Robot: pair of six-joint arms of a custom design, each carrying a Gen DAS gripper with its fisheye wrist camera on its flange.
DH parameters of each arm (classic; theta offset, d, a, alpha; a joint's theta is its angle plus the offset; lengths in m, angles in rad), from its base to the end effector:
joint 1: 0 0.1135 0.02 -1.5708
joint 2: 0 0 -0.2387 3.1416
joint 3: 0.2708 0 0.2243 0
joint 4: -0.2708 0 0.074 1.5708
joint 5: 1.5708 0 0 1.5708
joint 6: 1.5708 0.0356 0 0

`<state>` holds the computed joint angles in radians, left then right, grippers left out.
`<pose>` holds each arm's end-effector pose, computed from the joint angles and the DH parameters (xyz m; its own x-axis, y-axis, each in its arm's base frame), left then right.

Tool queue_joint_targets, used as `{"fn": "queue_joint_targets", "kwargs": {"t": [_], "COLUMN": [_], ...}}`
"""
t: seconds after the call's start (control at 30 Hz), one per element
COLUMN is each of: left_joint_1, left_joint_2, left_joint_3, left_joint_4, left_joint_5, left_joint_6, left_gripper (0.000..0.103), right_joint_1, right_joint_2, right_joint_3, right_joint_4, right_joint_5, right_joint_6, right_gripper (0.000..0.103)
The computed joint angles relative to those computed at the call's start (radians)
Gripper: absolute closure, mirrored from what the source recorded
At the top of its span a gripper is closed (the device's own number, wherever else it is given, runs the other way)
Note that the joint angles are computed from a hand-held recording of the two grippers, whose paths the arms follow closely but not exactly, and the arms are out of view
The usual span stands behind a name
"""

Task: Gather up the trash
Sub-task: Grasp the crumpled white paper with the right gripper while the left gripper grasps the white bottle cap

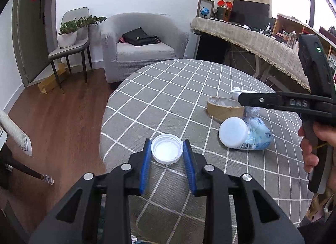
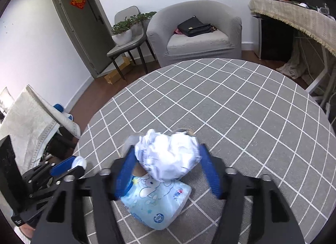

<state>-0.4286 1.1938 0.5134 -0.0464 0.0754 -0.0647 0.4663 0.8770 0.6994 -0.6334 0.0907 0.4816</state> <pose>0.1987 -0.0937 0.1734 -0.6332 0.2185 -0.7425 0.4256 0.8996 -0.0983 0.1498 0.0718 0.2385 -0.7555 0.1362 -0.6408 -0.0475 0.9642 0.2608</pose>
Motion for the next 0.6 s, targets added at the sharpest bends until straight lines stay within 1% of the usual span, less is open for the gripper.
{"fn": "queue_joint_targets", "kwargs": {"t": [0.2,0.33,0.4,0.57,0.6], "left_joint_1": [0.049,0.081,0.091,0.124,0.130], "left_joint_2": [-0.034,-0.076,-0.105,-0.183,-0.207], "left_joint_3": [-0.005,-0.010,-0.015,-0.031,-0.038], "left_joint_4": [-0.027,-0.062,-0.085,-0.153,-0.171], "left_joint_5": [0.044,0.079,0.084,0.102,0.101], "left_joint_6": [0.011,0.008,0.011,0.019,0.023], "left_gripper": [0.071,0.071,0.071,0.071,0.071], "right_joint_1": [0.037,0.097,0.117,0.227,0.270], "right_joint_2": [0.003,-0.021,-0.030,-0.032,-0.036], "right_joint_3": [0.025,0.057,0.063,0.077,0.083], "right_joint_4": [-0.014,-0.059,-0.064,-0.084,-0.094], "right_joint_5": [0.054,0.134,0.143,0.208,0.242], "right_joint_6": [0.015,0.030,0.041,0.099,0.118], "right_gripper": [0.049,0.049,0.049,0.049,0.049]}}
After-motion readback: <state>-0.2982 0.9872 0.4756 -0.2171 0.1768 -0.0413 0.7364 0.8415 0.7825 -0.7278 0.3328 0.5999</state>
